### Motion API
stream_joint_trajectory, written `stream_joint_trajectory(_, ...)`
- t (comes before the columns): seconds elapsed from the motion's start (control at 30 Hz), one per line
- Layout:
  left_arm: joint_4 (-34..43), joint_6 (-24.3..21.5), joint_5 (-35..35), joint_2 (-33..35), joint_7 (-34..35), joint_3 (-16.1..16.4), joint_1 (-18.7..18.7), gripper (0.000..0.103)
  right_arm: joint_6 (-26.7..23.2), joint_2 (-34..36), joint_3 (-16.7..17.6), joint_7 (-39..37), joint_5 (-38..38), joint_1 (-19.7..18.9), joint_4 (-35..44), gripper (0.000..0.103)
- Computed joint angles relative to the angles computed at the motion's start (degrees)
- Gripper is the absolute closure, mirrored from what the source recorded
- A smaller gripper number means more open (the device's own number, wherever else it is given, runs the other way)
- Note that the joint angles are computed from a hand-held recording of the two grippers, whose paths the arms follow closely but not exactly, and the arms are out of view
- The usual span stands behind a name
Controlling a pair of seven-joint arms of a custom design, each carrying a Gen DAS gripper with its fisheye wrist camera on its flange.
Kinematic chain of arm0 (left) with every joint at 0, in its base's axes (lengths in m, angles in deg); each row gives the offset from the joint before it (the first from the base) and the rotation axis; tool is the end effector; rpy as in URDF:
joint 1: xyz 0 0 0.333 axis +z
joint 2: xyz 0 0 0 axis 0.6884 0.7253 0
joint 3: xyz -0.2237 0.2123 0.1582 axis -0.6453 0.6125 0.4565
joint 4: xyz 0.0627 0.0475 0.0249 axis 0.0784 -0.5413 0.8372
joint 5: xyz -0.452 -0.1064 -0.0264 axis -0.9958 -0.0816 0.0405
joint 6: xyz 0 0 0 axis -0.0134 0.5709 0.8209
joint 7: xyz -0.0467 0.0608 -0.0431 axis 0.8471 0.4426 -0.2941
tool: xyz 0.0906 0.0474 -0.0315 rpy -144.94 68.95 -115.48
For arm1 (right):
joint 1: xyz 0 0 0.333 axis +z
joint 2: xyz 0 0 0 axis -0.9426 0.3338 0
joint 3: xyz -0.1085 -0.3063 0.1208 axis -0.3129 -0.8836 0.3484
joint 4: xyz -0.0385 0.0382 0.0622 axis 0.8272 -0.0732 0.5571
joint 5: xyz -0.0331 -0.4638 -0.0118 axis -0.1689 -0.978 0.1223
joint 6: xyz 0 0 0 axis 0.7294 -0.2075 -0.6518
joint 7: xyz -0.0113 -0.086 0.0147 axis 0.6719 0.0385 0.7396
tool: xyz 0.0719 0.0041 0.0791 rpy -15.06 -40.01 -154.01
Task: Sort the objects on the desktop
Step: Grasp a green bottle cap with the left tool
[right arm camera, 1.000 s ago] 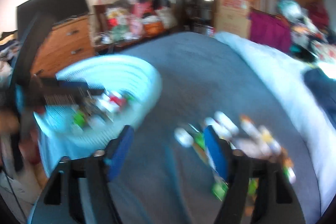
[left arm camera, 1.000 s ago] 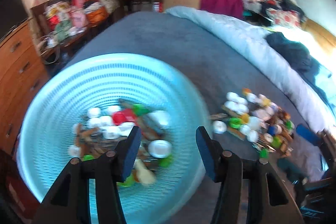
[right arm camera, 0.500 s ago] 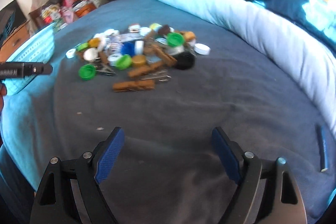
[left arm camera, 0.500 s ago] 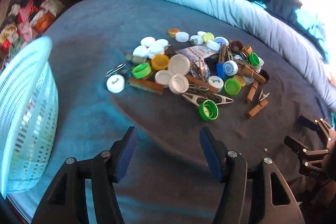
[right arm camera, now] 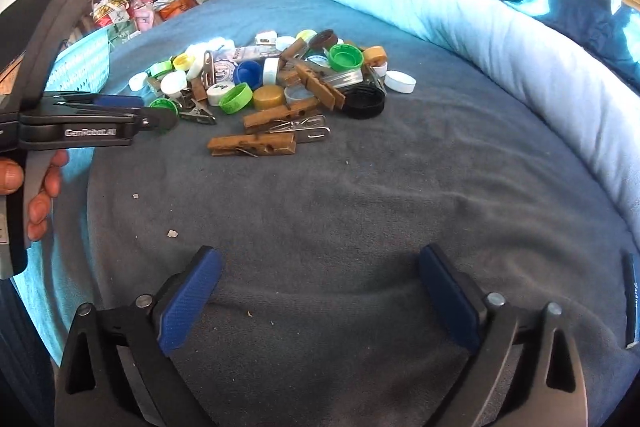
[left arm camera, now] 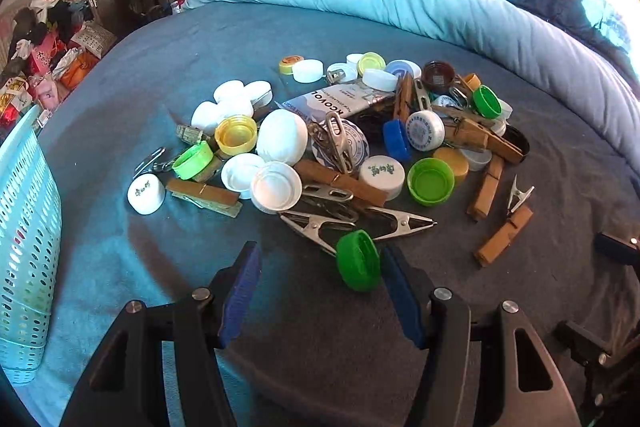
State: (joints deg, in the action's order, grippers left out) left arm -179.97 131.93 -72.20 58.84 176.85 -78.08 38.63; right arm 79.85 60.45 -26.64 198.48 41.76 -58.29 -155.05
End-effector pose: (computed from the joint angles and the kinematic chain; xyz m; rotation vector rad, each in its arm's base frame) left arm 0.6036 -0.1343 0.4623 -1.4369 2.2352 -0.6213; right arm 0.5064 0.2421 0.4177 -1.8304 1.7546 -0.5643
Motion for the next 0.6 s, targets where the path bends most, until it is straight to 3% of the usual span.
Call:
stream_joint_trajectory(0.53,-1.44,1.66,-0.14,-0.21,-2.28,-0.07,-0.08,0.039,0.24,0.46,-0.17,-0.27,0.21,0.26,0.25,0.0)
stream_joint_trajectory(0.57,-1.51,1.3,-0.76,-0.39,-1.93,0.06,-0.15,0.04,0.34,0.47,-0.24,-0.36,0.35,0.31,0.23,0.0)
stream_joint_trajectory(0.6,-1.46,0.78,-2.38,-0.56,-0.75,0.32,-0.37,0.048,0.44,0.45,-0.2,-0.2,0.28,0.28,0.2,0.0)
